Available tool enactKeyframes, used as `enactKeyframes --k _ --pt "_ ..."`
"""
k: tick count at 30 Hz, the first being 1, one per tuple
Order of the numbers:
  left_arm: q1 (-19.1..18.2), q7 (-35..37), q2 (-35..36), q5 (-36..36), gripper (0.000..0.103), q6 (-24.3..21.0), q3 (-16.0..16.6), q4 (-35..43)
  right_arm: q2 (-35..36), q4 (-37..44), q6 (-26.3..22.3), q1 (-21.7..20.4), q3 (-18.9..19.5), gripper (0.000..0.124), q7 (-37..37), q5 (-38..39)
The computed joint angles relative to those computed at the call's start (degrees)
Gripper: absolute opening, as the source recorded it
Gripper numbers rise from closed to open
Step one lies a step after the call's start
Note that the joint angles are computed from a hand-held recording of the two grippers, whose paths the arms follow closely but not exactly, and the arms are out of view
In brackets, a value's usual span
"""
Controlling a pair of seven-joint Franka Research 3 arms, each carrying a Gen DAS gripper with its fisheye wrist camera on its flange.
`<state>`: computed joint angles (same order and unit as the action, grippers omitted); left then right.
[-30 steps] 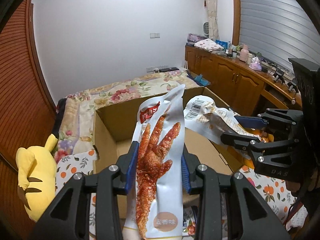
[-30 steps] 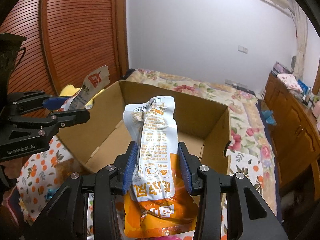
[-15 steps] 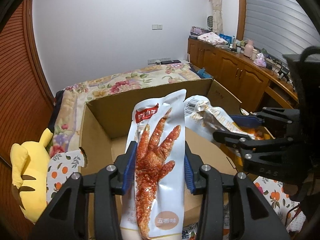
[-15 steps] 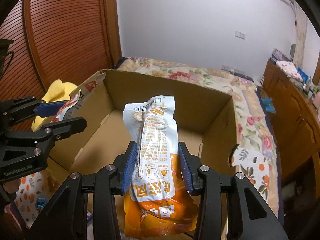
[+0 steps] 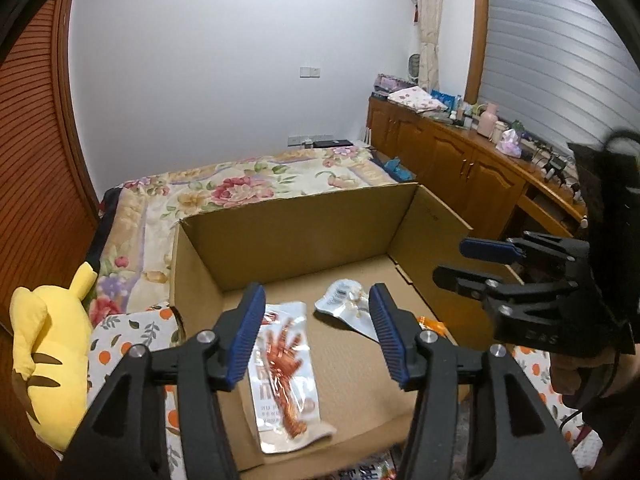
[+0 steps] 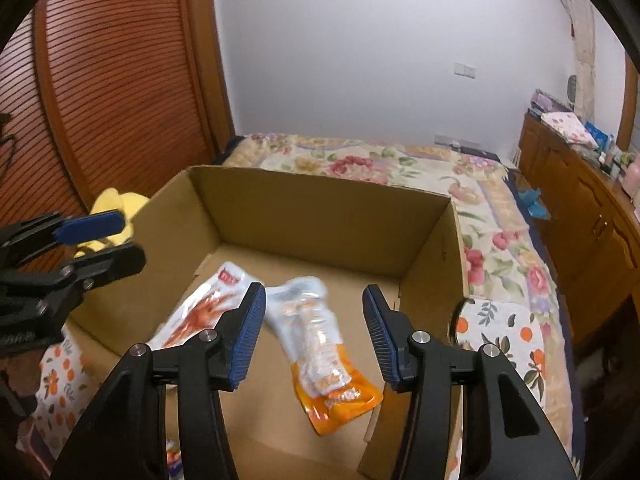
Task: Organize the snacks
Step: 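Move both tools back to the snack pile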
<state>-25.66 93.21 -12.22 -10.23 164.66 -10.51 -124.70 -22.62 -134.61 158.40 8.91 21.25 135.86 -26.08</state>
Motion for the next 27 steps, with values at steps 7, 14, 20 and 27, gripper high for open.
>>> enactKeyframes --k 7,14,20,27 --pt "-3.4 2.9 -6.6 -2.5 0.068 0.7 1.8 -6.2 -10.7 -7.5 0.6 3.0 1.5 0.052 -1.3 4.4" --pt "-9.9 4.7 -15.4 -4.2 0.073 3.1 6.0 -15.6 -20.2 -16.2 0.7 5.4 4.0 0.054 -2.1 11.9" --pt "-11.7 1.8 -20.3 -2.0 0.073 3.9 6.8 -22.0 -23.0 -21.8 -0.3 7.3 5.7 0.054 -1.4 16.4" --pt "-12.1 -2.0 -23.2 1.3 0.073 3.9 7.5 -27.4 -22.9 -25.7 -1.4 8.9 6.5 0.053 0.0 18.2"
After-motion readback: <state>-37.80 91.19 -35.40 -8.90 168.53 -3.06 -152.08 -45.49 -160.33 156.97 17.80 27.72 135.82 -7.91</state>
